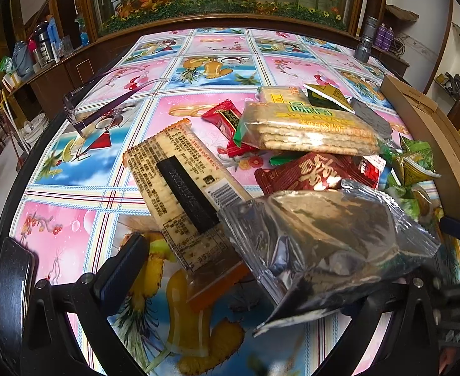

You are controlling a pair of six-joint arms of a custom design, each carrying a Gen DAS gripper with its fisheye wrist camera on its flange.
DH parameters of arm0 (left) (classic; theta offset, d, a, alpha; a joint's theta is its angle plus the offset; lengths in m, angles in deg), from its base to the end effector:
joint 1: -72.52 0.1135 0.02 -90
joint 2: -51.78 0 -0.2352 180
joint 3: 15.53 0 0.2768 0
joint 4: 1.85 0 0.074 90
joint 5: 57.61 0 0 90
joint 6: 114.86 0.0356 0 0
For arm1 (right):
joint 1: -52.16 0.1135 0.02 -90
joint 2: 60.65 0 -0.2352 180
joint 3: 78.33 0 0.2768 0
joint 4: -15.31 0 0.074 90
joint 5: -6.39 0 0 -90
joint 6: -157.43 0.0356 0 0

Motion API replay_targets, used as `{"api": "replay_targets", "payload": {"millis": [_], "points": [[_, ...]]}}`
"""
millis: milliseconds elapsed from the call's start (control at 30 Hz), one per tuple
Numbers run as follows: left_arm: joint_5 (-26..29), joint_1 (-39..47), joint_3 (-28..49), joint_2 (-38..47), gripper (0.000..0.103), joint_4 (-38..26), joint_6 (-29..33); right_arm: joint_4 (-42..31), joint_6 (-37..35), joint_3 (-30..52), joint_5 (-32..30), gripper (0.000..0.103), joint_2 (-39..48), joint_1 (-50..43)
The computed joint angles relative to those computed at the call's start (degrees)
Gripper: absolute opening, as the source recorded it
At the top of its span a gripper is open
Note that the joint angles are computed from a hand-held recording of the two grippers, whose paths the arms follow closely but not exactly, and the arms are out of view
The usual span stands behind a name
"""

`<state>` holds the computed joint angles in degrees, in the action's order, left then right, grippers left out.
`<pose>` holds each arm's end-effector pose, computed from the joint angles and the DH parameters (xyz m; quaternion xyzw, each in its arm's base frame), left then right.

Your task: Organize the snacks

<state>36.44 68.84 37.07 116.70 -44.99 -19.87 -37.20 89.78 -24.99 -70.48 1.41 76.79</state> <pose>0.2521 -0.0187 0.1773 0.0826 0.9508 -0.0303 0.2971 0.2176 0.0909 0.1841 0.0093 0.9627 -0.0032 0.2705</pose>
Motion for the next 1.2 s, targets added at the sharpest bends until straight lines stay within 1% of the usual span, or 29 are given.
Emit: {"api": "replay_targets", "payload": {"millis": [133,167,200,233,267,300,333,400,500,600,633,700,800,867,933,1033,1100,1167,1200], "points": [[0.7,0.5,0.7,-0.5,0.103,-2.9,1.2,-0.5,-2.3,-3.6,-4.5,0.103,-6.3,1.0],[1.0,0.7,1.0,-0.7,0.103,-4.0,1.8,-0.7,-2.7,-4.2,-5.6,0.101,-7.5,0.8],[1.7,1.2,1.0,-1.2,0.103,-4.9,2.4,-0.6,-3.0,-5.0,-6.9,0.099,-9.1,0.5],[3.1,2.1,0.6,-2.0,0.103,-5.6,3.0,-1.1,-3.7,-5.6,-8.6,0.091,-10.8,0.2],[4.6,3.0,0.2,-2.8,0.103,-6.1,3.5,-1.5,-4.1,-5.3,-9.0,0.087,-11.0,0.3],[5.7,3.6,0.0,-3.4,0.103,-6.7,4.0,-2.5,-4.9,-5.2,-9.9,0.078,-11.7,0.3],[7.1,4.6,-0.1,-4.0,0.103,-7.5,4.6,-3.0,-5.5,-5.4,-11.5,0.075,-12.7,-0.2],[9.2,6.0,-0.6,-5.7,0.103,-8.2,5.2,-3.0,-6.5,-6.4,-14.8,0.075,-14.7,-1.2],[11.3,7.5,-1.1,-8.2,0.103,-9.1,6.0,-4.4,-7.4,-7.2,-13.4,0.071,-17.4,1.2],[12.3,8.0,-0.9,-9.5,0.103,-9.8,6.5,-5.2,-8.4,-7.6,-15.3,0.069,-20.9,1.4],[12.8,8.3,-1.2,-10.4,0.103,-10.0,6.9,-5.7,-8.9,-7.5,-15.0,0.065,-22.4,1.9],[13.8,9.1,-1.4,-11.4,0.103,-10.2,7.4,-6.2,-9.6,-7.2,-14.6,0.061,-24.2,2.3],[15.3,10.8,-1.1,-12.6,0.102,-10.8,8.4,-6.1,-10.5,-6.5,-14.4,0.061,-25.8,1.2],[16.1,12.5,-0.7,-13.4,0.095,-11.3,9.1,-6.3,-10.8,-5.5,-14.1,0.061,-25.7,0.1],[18.1,14.8,0.1,-13.1,0.089,-12.5,10.6,-6.6,-11.2,-4.6,-14.7,0.061,-24.9,-1.9],[20.3,18.0,1.9,-11.3,0.088,-14.1,12.2,-6.5,-11.9,-3.3,-19.0,0.061,-22.8,-7.5],[22.5,20.2,2.9,-10.0,0.086,-15.2,13.4,-6.5,-12.3,-2.3,-20.2,0.061,-21.0,-9.5],[24.2,21.7,4.2,-8.3,0.082,-16.5,14.3,-6.4,-13.3,-1.4,-22.9,0.061,-19.7,-11.1],[24.9,22.4,4.5,-7.9,0.082,-16.9,14.7,-6.2,-13.9,-1.0,-23.9,0.061,-18.8,-11.2]]}}
